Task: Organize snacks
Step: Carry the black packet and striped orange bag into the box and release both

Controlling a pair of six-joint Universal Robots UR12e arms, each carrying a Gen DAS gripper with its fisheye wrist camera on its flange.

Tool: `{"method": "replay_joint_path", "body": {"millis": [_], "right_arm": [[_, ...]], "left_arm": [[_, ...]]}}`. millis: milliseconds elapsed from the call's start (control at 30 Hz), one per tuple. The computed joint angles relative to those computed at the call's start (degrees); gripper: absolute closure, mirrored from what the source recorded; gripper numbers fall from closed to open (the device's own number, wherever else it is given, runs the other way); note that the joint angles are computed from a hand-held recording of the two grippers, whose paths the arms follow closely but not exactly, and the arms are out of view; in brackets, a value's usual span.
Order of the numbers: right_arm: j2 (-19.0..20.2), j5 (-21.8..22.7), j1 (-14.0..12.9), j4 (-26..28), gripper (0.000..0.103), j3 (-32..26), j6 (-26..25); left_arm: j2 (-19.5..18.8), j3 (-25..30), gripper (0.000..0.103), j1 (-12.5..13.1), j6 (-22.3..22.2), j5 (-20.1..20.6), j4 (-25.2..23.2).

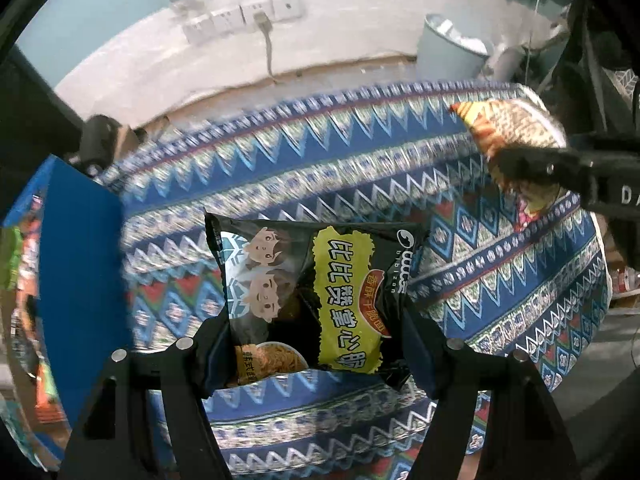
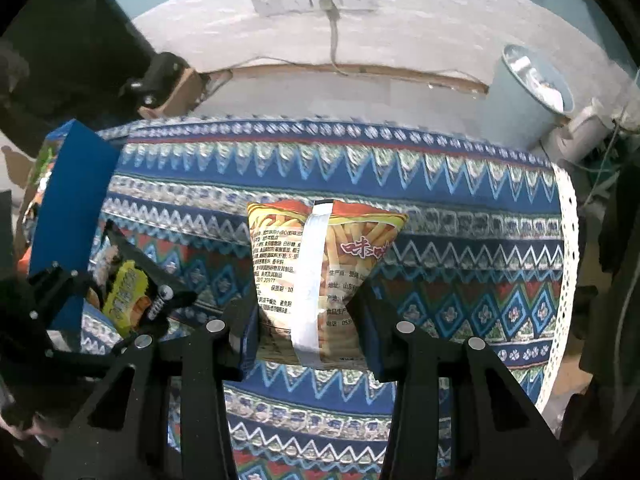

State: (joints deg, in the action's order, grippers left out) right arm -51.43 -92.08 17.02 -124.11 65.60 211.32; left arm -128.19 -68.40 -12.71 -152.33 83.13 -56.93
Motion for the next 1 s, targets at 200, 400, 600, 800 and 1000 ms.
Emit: {"method": "replay_joint_path", "body": {"millis": [200, 400, 600, 800, 1000], "right_arm": [[0.4, -0.5, 0.6, -1.6, 0.061, -1.7, -1.1], [1.2, -1.8, 1.3, -2.6, 0.061, -4.2, -2.4], [2.2, -2.1, 2.0, -3.9, 0.061, -6.8, -3.7], [4.0, -1.0, 2.9, -4.5, 0.061, -10.6, -5.1], [7.0, 0.7, 4.0, -3.7, 0.061, -16.3, -7.5]], "left_arm": [[1.0, 0.3, 0.029, 1.9, -0.1, -1.8, 2.6], [2.3, -0.5, 0.029, 3.1, 0.6, -2.9, 5.8], [3.6, -1.3, 0.029, 4.3, 1.2, -3.8, 8.1], [4.6, -1.9, 0.029, 5.7, 1.1, -4.6, 10.8], [5.0, -1.8, 0.029, 7.5, -0.1, -5.6, 11.0]]}}
